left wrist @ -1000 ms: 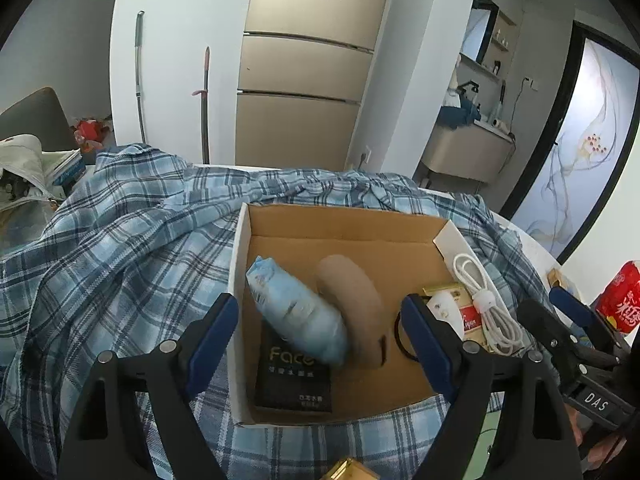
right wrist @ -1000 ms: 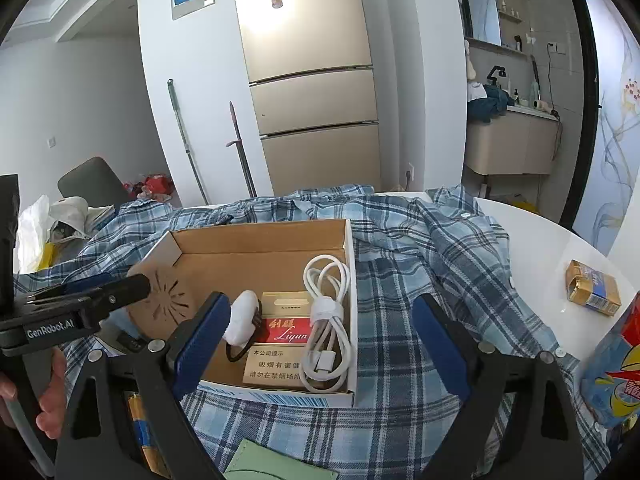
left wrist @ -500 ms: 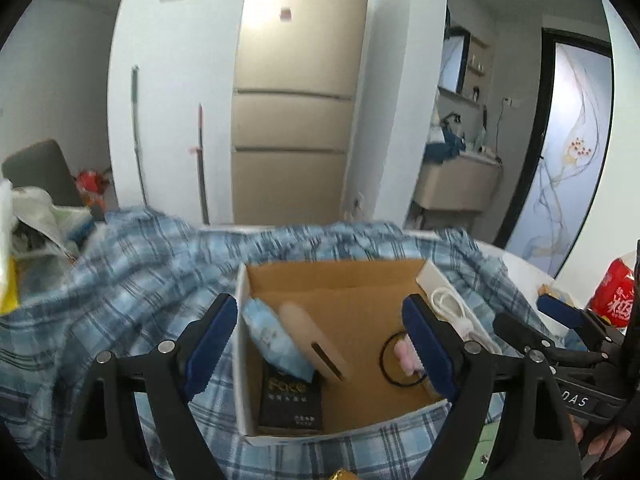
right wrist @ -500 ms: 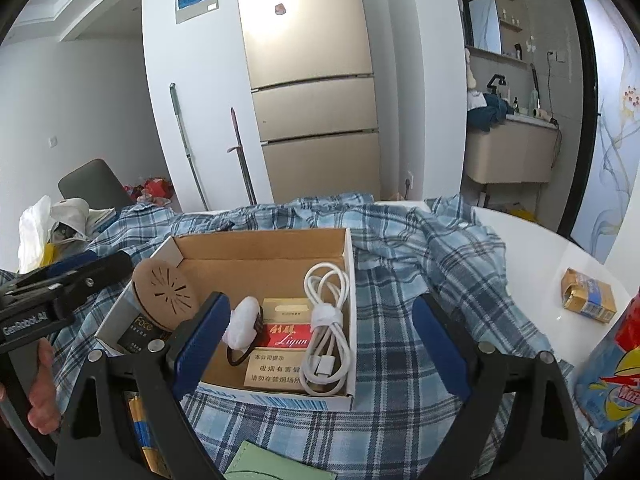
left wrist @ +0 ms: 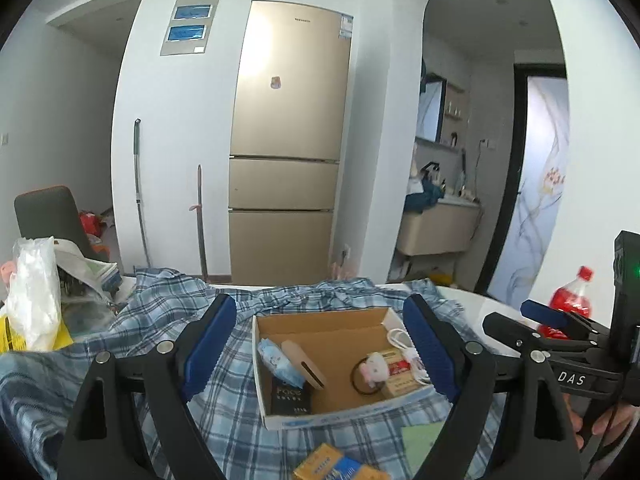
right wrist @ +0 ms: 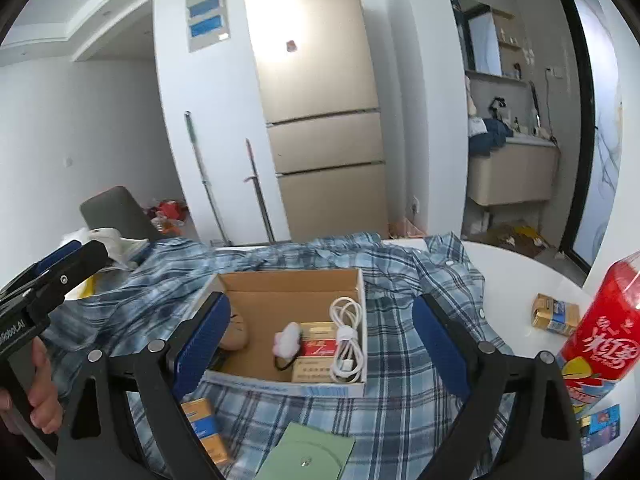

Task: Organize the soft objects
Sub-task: 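Open and raise both grippers away from the box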

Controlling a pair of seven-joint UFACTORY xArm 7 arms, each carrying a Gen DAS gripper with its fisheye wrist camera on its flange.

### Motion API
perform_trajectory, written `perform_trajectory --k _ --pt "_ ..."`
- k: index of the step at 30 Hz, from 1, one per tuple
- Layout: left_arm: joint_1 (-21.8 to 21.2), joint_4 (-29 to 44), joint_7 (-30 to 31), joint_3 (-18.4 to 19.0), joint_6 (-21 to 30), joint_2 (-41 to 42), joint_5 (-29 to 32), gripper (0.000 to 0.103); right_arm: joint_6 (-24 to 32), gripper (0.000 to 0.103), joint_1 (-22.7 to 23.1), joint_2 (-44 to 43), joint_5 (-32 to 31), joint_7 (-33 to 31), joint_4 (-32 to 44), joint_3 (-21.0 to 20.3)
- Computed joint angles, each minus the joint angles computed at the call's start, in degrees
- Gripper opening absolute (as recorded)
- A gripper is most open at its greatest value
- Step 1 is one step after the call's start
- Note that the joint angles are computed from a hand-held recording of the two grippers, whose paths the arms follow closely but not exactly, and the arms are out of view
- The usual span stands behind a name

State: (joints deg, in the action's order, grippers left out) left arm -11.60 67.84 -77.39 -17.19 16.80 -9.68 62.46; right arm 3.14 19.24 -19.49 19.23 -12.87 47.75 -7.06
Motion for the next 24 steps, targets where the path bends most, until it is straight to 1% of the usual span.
perform_trajectory --k 1,2,3,4,5,6,8,10,13,16,17,18,19,20,21,22,23,24 --pt "-0.2 -1.1 0.3 0.1 -0.3 -1.2 -0.2 0.091 -0.6 0.092 -0.7 -1.4 -0.4 0.6 -1.2 0.9" --pt "-0.4 -2.0 1.9 0.1 -0.4 -2.2 -1.0 0.096 -0.9 0.092 -0.8 -2.6 -0.8 0.8 -2.1 1.2" --pt "-0.3 -2.9 3.0 -0.3 -0.2 -3.4 -1.2 0.103 -1.0 0.094 -0.4 -3.7 -1.3 0.6 -3.1 1.1" --pt "0.5 -3.6 2.5 -1.1 -0.2 -4.4 -0.1 0.103 -1.2 0.094 -0.4 -4.6 -1.8 0.7 -3.9 1.2" --pt "1.8 -4.7 -0.1 -2.4 -0.2 -5.8 2.4 0.103 -1.7 0.094 -0.8 -5.7 -2.5 1.1 -5.0 1.8" --pt "2.3 -5.5 -0.7 -2.9 -0.5 -6.6 2.8 0.103 -2.2 0.094 -1.0 -6.6 -3.2 1.6 -6.1 2.2" --pt "2.9 -7.3 -0.1 -3.2 -1.7 -7.8 1.6 0.103 -3.2 0.095 -2.2 -7.9 -4.9 2.9 -8.0 3.4" --pt "4.4 -9.7 -1.9 -4.2 -3.5 -9.4 1.3 0.103 -3.8 0.095 -3.3 -8.8 -6.5 4.6 -9.6 4.5" --pt "8.5 -12.8 -6.2 -6.6 -7.5 -10.9 3.5 0.103 -5.6 0.097 -3.7 -9.4 -8.1 6.6 -11.9 4.8" --pt "12.9 -14.4 -9.9 -9.8 -9.4 -11.7 6.3 0.103 -10.4 0.097 -6.9 -8.7 -10.8 9.1 -14.4 7.9" --pt "13.8 -15.0 -10.9 -10.3 -10.3 -11.6 6.8 0.103 -12.9 0.097 -6.4 -8.2 -11.7 9.2 -15.4 7.5" --pt "14.6 -15.3 -11.6 -10.8 -11.1 -11.6 7.2 0.103 -16.2 0.099 -3.5 -7.7 -13.2 8.8 -16.7 4.9" --pt "15.7 -15.6 -12.6 -11.6 -11.4 -11.7 7.9 0.103 -19.8 0.101 0.9 -7.2 -15.5 8.4 -17.9 0.6" --pt "17.4 -15.6 -14.9 -13.0 -11.6 -11.7 9.7 0.103 -21.4 0.103 2.9 -6.7 -17.7 8.4 -18.5 -1.6" --pt "18.6 -15.6 -17.2 -14.0 -11.7 -11.9 11.5 0.103 -20.7 0.103 5.8 -6.7 -19.5 8.7 -18.4 -4.7" --pt "20.0 -15.5 -20.8 -15.1 -11.3 -12.3 14.3 0.103 -19.0 0.103 8.7 -6.8 -21.7 9.9 -17.8 -7.9" --pt "20.6 -15.8 -23.8 -15.6 -10.7 -12.7 16.2 0.103 -18.1 0.103 9.2 -6.6 -22.4 10.9 -17.3 -8.8" --pt "19.9 -15.8 -24.3 -14.9 -10.8 -12.2 16.8 0.103 -18.1 0.103 7.3 -6.1 -21.7 11.4 -17.2 -7.2"
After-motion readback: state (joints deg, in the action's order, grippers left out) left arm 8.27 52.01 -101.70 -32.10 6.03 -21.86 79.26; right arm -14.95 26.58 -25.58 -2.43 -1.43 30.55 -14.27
